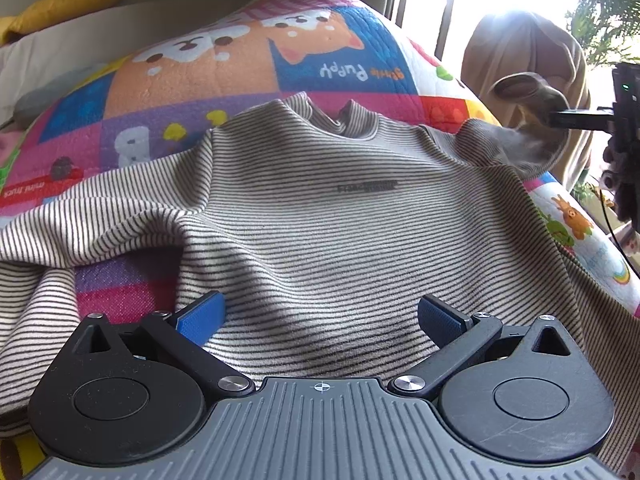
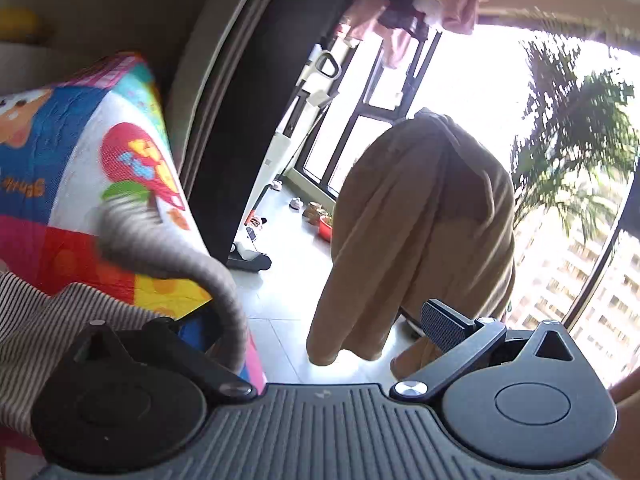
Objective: Fold clothes
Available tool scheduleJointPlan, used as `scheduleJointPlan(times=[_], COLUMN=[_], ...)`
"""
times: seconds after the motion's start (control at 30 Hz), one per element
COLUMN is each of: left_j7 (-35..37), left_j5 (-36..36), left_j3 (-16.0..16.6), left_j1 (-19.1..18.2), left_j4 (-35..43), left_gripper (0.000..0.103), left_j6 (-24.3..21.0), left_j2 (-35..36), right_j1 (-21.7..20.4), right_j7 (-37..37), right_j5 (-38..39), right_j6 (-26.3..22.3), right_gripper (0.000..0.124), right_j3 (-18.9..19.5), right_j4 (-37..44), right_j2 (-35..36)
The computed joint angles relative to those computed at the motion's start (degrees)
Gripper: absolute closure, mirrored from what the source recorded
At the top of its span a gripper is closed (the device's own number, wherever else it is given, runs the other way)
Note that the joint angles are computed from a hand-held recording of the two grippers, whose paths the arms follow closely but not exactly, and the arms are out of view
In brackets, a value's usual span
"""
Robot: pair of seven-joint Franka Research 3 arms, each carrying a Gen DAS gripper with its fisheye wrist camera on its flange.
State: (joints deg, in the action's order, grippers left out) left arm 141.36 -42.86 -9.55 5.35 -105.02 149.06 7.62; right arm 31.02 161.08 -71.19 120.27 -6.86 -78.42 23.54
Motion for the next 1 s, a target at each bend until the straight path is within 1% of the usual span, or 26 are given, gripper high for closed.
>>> scheduleJointPlan(times=[0.07, 0.13, 0.17, 0.27, 0.3, 0.37, 0.43, 0.47, 0.57, 0.6, 0.67, 0.7, 0.73, 0.8, 0.83, 0.93, 1.0], left_j7=[0.22, 0.48, 0.98, 2.35, 2.82, 1.41, -2.68, -5.71, -18.28, -21.45, -24.95, -25.0, -23.58, -21.03, -22.36, -28.93, -30.3], left_j5=[-0.25, -0.54, -1.4, -5.03, -6.28, -4.98, -0.16, 2.86, 8.81, 9.08, 9.02, 8.48, 7.04, 2.77, 2.28, 2.47, 2.43], left_j3=[0.01, 0.05, 0.13, 1.26, 1.77, 2.88, 3.76, 4.18, 6.22, 6.43, 6.1, 5.18, 3.34, -1.03, -1.93, -2.28, -2.51], left_j1=[0.14, 0.29, 0.7, 3.11, 4.06, 5.16, 5.43, 5.49, 5.58, 5.94, 6.61, 7.47, 9.13, 13.45, 14.49, 15.28, 15.06], left_j4=[0.23, 0.5, 0.95, 3.64, 4.5, 6.81, 10.23, 12.67, 21.54, 23.71, 24.27, 24.24, 24.15, 24.62, 25.0, 26.83, 25.92], left_gripper=[0.0, 0.0, 0.0, 0.0, 0.0, 0.0, 0.0, 0.0, 0.0, 0.0, 0.0, 0.0, 0.0, 0.0, 0.0, 0.0, 0.0], left_j6=[-0.45, -0.99, -2.2, -9.22, -11.23, -12.49, -9.61, -7.13, -1.29, 1.12, 7.77, 9.85, 9.97, 4.79, 1.52, -8.24, -10.98], left_j2=[0.03, 0.05, 0.09, 0.62, 0.88, 2.46, 5.79, 8.13, 14.37, 15.71, 15.81, 15.5, 15.01, 14.19, 14.14, 14.98, 14.91], right_j1=[-1.18, -1.65, -1.81, -2.34, -2.63, -2.84, -2.48, -2.24, -0.96, -0.52, 0.33, 0.81, 1.24, 1.92, 2.37, 3.71, 4.4], right_j7=[1.35, 2.25, 2.67, 3.44, 2.59, -0.68, -5.2, -7.48, -13.21, -15.1, -18.76, -19.91, -20.97, -22.65, -22.84, -21.6, -21.99], right_j5=[1.71, 1.05, 0.23, -1.74, -1.47, 0.47, 3.82, 5.82, 9.68, 10.83, 13.1, 13.83, 14.7, 16.96, 17.65, 18.62, 20.2], right_j6=[2.96, 3.59, 4.5, 9.33, 11.51, 15.64, 19.37, 20.71, 22.62, 23.01, 23.65, 23.89, 24.06, 24.08, 24.22, 26.04, 26.37], right_gripper=[0.021, 0.021, 0.021, 0.021, 0.021, 0.021, 0.021, 0.021, 0.021, 0.021, 0.021, 0.021, 0.021, 0.021, 0.021, 0.021, 0.021], right_j3=[0.81, 1.99, 2.67, 4.62, 5.24, 6.25, 6.67, 6.78, 6.62, 6.55, 6.43, 6.14, 5.88, 5.4, 4.86, 2.52, 1.38], right_j4=[-6.49, -9.13, -9.89, -10.7, -10.21, -7.91, -4.63, -2.77, 1.06, 2.27, 4.35, 4.19, 3.92, 3.12, 2.91, 1.5, 1.27], right_j2=[-5.17, -7.38, -8.14, -9.25, -8.96, -7.19, -4.47, -2.75, 1.3, 2.6, 4.98, 5.45, 5.82, 6.19, 6.23, 5.33, 5.31])
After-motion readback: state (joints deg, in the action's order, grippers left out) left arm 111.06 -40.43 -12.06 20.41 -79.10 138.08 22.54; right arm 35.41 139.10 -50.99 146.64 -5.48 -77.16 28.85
